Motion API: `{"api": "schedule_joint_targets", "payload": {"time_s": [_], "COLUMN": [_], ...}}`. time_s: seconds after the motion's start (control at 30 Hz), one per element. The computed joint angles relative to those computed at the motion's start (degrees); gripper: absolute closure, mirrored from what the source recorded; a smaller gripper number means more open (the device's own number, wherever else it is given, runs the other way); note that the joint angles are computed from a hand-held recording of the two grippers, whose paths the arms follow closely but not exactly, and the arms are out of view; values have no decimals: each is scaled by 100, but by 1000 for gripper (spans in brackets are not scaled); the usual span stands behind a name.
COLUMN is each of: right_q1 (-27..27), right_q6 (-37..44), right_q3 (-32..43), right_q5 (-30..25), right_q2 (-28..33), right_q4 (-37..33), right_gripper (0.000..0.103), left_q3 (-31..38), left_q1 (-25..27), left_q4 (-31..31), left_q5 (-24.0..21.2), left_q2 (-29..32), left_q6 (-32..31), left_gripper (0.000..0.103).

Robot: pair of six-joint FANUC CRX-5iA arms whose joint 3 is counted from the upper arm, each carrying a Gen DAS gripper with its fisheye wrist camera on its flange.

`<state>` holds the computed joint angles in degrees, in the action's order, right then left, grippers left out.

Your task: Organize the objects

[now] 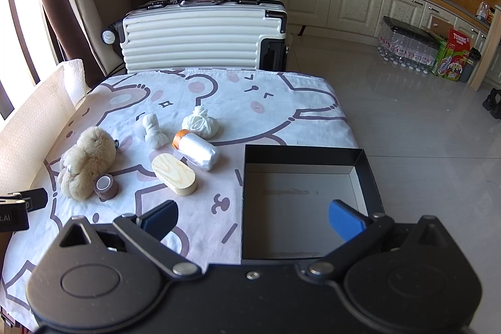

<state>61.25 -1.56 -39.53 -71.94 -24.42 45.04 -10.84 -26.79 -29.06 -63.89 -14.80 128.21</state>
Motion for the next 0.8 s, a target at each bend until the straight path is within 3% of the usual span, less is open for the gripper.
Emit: {"api": "schedule_joint_targets", "payload": {"time_s": [0.8], "right_q1": [8], "right_q6": [-172], "right_q3": [94], "right_q5": [-127], "right_q2": [121], "right_q4": [-25], "right_gripper": [0], "left_q3": [-36], "left_q1": [27], "left_q4": [82], "left_q5": [79], "left_q2": [-18], "left_q6": [-65], "left_gripper": [0]}}
